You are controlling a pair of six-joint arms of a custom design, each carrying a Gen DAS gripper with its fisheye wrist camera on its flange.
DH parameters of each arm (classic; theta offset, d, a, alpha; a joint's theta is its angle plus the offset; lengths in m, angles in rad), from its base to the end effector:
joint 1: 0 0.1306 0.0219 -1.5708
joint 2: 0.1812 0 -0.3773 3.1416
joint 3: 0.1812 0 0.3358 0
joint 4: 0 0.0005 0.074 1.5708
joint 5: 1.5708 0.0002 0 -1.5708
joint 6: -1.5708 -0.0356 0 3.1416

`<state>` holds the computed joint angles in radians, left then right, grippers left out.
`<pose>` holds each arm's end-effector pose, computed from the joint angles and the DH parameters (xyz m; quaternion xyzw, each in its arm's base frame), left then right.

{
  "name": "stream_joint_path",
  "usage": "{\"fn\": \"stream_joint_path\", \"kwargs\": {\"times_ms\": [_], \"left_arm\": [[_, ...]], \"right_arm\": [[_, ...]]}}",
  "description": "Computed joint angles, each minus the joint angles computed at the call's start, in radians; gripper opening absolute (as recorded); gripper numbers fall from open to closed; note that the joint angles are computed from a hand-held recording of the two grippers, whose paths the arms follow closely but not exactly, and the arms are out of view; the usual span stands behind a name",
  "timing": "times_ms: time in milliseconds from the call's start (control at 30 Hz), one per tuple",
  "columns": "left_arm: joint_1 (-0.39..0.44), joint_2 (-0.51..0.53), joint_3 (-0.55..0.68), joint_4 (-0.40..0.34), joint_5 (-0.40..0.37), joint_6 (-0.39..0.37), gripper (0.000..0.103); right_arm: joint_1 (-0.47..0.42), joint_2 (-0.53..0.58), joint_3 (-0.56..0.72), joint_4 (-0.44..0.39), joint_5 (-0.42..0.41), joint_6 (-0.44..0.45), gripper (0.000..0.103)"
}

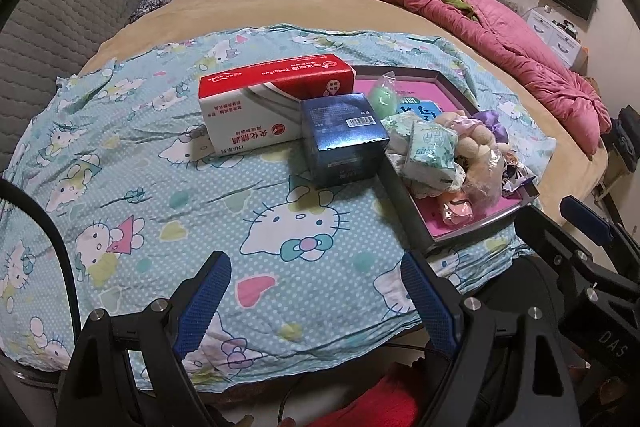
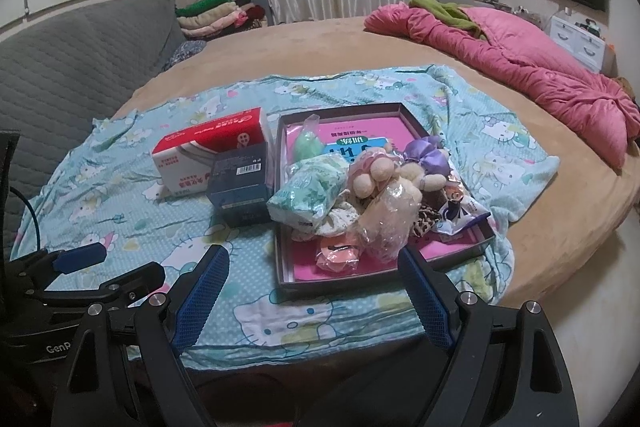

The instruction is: Organize soft objects

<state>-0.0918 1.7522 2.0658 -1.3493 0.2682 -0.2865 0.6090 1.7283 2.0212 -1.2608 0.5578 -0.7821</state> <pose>0.5271 -0.0585 0.4937 0.2144 0.9321 -0.1029 0.2733 0.4439 0.2860 0.4975 0.1608 0.9075 -0.0189 0.3876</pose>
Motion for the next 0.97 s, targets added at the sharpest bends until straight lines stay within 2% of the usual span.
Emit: {"fn": "stream_joint_path", "kwargs": {"times_ms": [967], "left_arm": [[0.007, 0.005, -0.004, 0.017, -0.009, 0.004, 0.087]], "right_arm": [[-0.012, 0.004, 0.004, -0.017, -0.031, -0.009, 0.087]]}}
